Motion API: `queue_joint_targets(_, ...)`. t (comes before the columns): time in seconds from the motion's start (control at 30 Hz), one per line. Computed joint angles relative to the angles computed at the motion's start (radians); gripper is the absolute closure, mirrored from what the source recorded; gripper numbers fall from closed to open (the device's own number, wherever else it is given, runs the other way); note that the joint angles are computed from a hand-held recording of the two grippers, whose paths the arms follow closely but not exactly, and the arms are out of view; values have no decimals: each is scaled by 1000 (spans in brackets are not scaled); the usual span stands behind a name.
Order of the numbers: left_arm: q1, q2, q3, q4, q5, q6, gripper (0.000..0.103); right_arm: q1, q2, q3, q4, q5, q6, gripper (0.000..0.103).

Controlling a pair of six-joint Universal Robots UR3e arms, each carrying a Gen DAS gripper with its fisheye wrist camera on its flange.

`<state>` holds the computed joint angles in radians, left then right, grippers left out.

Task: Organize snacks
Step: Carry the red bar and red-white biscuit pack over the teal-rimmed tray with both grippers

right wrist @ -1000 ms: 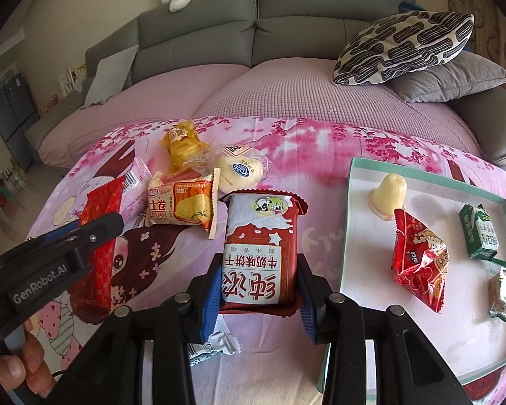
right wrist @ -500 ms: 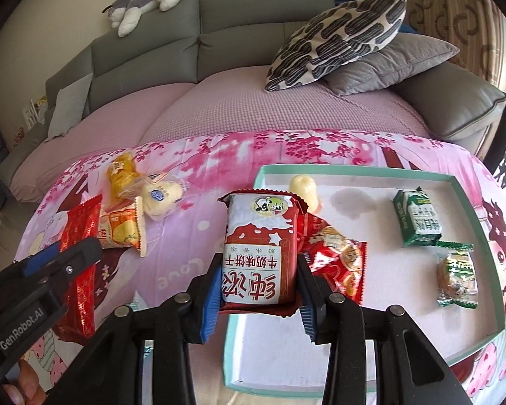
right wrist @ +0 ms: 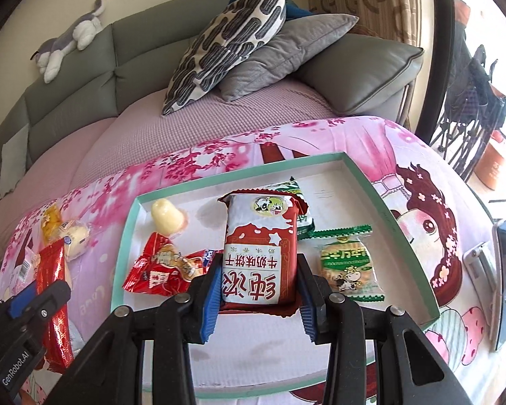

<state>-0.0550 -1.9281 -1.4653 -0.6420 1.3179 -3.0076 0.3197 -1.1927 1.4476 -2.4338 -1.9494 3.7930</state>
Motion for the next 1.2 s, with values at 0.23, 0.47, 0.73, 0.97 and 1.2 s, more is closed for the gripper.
queue_joint_targets(0.23, -63, -100, 106, -15, 80, -25, 55, -37, -14, 48, -13, 42, -15, 61)
queue_joint_targets(0.47, -104, -188, 205, -46, 152, -30, 55, -57, -16, 76, -37, 89, -32, 61)
queue_joint_targets(0.73, -146, -246, 289, -65, 177, -12, 55, -78, -19, 96, -32, 108, -34, 61)
queue_joint_targets(0.97, -179, -276, 329, -84, 168, 7, 55, -93, -39, 124, -33, 106, -26, 61)
queue_joint_targets(1.2, -204, -296, 356, -101, 156, 19, 55, -97, -32, 113, -11, 110, -31, 61)
